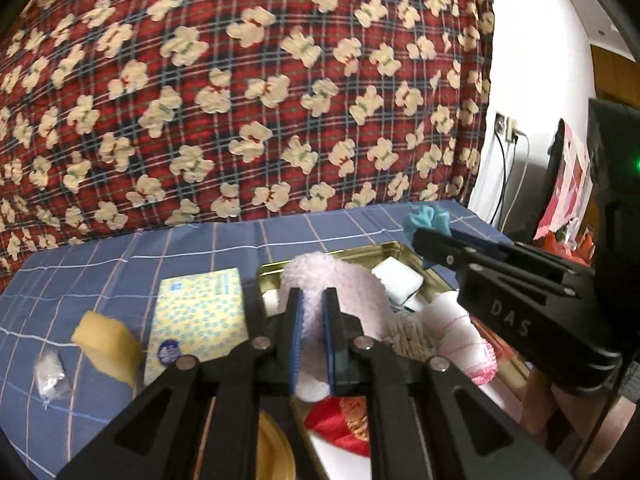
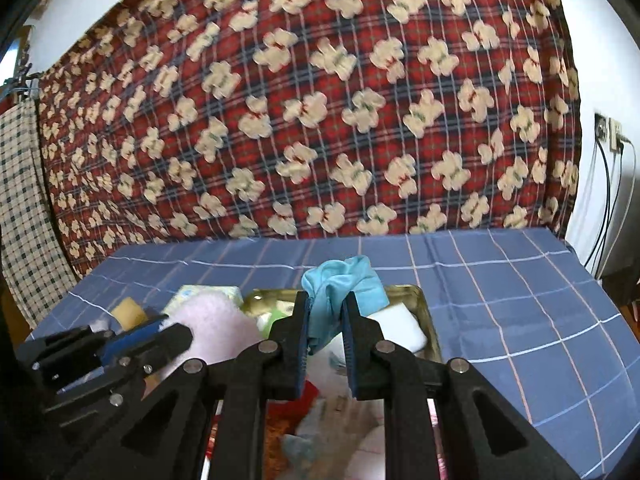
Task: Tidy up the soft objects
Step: 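Lower the pink pad and teal cloth into the gold tray and open both tools, then move both open tools back over the remaining items on the table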
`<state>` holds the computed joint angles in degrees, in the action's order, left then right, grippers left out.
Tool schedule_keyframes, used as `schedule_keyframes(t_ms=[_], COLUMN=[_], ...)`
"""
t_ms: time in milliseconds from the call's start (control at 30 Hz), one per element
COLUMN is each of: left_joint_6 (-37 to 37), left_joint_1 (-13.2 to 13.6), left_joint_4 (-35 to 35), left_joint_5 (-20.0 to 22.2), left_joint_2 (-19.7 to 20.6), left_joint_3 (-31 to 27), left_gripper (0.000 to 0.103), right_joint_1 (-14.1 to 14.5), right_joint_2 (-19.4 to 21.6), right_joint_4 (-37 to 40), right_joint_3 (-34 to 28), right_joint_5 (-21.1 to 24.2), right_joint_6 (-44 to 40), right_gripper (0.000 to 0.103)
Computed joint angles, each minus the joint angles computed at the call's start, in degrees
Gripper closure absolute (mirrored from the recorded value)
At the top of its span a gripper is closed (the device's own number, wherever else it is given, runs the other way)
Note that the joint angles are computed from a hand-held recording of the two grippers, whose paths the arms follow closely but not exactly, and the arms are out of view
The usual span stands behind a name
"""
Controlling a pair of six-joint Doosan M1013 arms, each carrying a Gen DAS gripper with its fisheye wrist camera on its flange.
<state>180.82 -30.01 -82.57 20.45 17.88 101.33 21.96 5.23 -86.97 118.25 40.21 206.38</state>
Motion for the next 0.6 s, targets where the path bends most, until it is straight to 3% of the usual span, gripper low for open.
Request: schedule_keyframes(t_ms=[167, 267, 300, 367, 400, 433, 600], left_joint_6=[-6.29, -8.46, -8.22, -7.08, -5.86, -4.08, 7.87], left_joint_1=[-1.32, -1.56, -1.62, -1.71, -1.63, -1.53, -0.42], left_joint_4=[7.75, 10.04, 9.67, 8.68, 7.50, 5.50, -6.92], left_joint_5=[-0.89, -0.67, -0.88, -1.22, -1.21, -1.48, -1.08], left_joint_2=[1.01, 1.30, 1.27, 1.08, 0.96, 0.76, -0.66], left_joint_3=[-1.57, -1.98, -1.89, -1.61, -1.40, -1.08, 0.71], left_gripper=[0.095, 0.085, 0.083, 0.070, 0.058, 0.049, 0.045], right_joint_1=[-1.56, -2.38, -2.46, -2.58, -2.60, -2.57, -2.08], right_joint_2=[-0.57, -1.05, -1.20, -1.43, -1.56, -1.73, -1.84], right_joint_4=[2.78, 3.07, 2.80, 1.62, 0.72, -0.73, -1.79], right_joint_3=[0.34, 0.64, 0.81, 1.13, 1.36, 1.71, 1.91], right_joint_5=[-1.71, -3.53, -3.67, -3.99, -4.07, -4.11, -3.09], right_joint_6=[-2.10, -1.60, -1.12, 0.42, 1.68, 3.53, 5.39], right_gripper=[0.086, 0.083, 0.077, 0.052, 0.036, 0.033, 0.033])
